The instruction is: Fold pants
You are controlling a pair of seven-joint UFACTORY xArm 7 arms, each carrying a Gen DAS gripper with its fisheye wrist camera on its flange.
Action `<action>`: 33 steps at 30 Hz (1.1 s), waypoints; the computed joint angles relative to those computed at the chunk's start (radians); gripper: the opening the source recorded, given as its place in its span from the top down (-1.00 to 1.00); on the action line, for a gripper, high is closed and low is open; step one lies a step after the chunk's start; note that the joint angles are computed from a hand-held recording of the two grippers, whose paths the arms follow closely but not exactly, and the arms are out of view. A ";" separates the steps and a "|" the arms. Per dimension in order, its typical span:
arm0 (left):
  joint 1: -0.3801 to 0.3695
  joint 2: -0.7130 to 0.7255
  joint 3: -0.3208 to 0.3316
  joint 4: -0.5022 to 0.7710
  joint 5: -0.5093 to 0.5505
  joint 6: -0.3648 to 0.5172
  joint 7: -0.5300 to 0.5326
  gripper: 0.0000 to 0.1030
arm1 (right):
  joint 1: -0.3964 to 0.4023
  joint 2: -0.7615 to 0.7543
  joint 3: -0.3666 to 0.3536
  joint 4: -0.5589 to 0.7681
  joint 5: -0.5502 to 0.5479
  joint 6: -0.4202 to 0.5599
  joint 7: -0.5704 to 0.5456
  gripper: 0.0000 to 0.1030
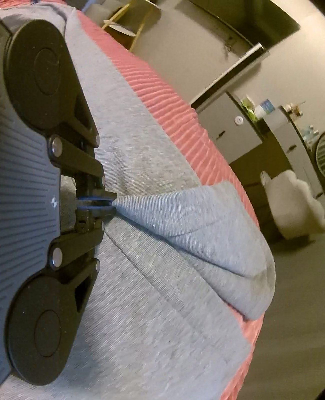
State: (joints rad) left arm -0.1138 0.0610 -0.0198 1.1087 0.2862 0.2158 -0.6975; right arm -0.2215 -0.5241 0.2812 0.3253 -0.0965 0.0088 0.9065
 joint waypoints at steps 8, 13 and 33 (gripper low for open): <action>0.045 0.287 -0.027 0.369 -0.330 0.192 0.199 -0.60 | 0.106 0.084 -0.137 -0.018 0.074 -0.148 -0.065 0.91; 0.020 0.366 0.002 0.480 -0.283 0.314 0.206 -0.47 | 0.190 0.128 -0.224 -0.019 0.130 -0.216 -0.118 0.91; 0.151 0.210 -0.103 0.223 -0.592 0.087 0.412 0.91 | 0.749 0.183 -0.968 -0.031 -0.193 -0.431 0.130 0.91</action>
State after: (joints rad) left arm 0.0373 0.2708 -0.1227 1.3320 -0.3062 0.3032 -0.2859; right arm 0.5270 -0.3406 -0.6865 0.2942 -0.2899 -0.4223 1.0370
